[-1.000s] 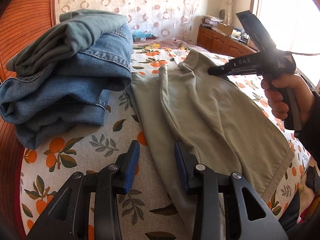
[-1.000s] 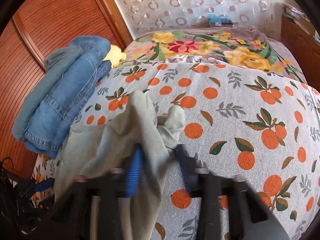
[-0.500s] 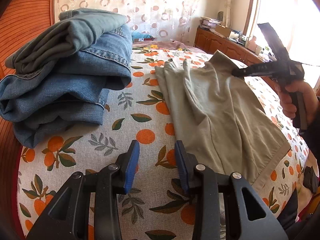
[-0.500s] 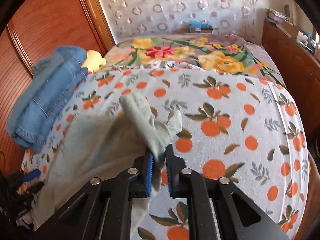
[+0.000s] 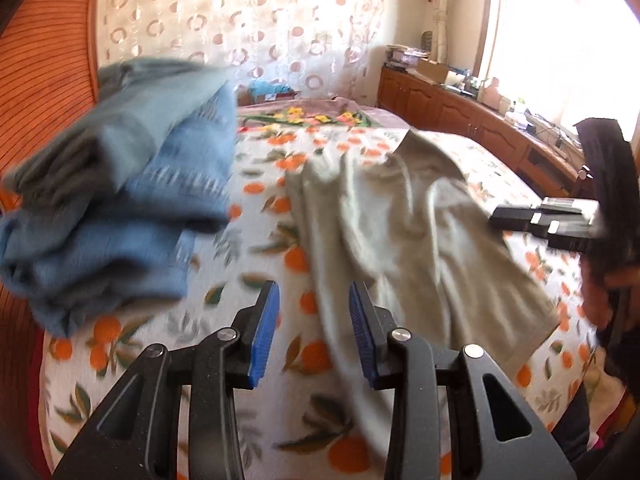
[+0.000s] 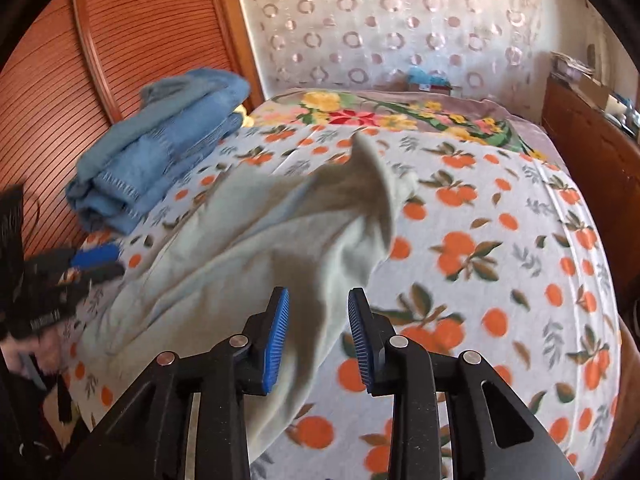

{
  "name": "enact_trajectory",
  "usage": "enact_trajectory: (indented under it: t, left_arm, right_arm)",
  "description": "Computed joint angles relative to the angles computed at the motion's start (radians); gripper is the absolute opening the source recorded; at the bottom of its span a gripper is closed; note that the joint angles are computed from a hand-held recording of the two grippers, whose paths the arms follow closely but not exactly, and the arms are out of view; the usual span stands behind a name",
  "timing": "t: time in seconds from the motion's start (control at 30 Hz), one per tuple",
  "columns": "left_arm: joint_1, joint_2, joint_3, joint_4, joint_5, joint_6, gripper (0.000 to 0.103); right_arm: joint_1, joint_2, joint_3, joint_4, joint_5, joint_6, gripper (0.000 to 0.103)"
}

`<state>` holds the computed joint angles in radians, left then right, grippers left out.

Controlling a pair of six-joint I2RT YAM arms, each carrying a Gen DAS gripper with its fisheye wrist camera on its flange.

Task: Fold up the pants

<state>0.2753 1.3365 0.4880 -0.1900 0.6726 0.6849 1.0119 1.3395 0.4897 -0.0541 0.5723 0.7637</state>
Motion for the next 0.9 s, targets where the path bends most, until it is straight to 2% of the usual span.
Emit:
enact_trajectory:
  t: [0.07,0.13,0.27,0.47,0.6,0.8,0.9]
  left_arm:
    - [-0.056,-0.002,0.032,0.006,-0.01,-0.04,0.037]
    - [-0.118,0.032,0.082,0.014,-0.031,-0.095,0.027]
    - [-0.221,0.115,0.166,0.045,-0.077,-0.182,0.021]
    - [-0.344,0.245,0.248,0.136,-0.234,-0.298,0.013]
    - [-0.386,0.311,0.288,0.159,-0.304,-0.313,0.013]
    - [-0.425,0.414,0.373,0.097,-0.35,-0.305,0.014]
    - [-0.433,0.418,0.374,0.094,-0.347,-0.289,0.028]
  right_arm:
    - [-0.024,0.024,0.002,0.028,-0.017,-0.027,0.032]
    - [-0.046,0.04,0.011,0.036,-0.024,-0.045,0.032]
    - [-0.102,0.031,0.03,0.027,-0.046,-0.111,0.032]
    - [-0.195,0.092,0.075,0.081,-0.119,-0.226,0.032]
    - [-0.257,0.148,0.084,0.146,-0.184,-0.281,0.032]
    - [-0.318,0.188,0.084,0.196,-0.266,-0.321,0.032]
    - [-0.334,0.175,0.076,0.201,-0.291,-0.33,0.032]
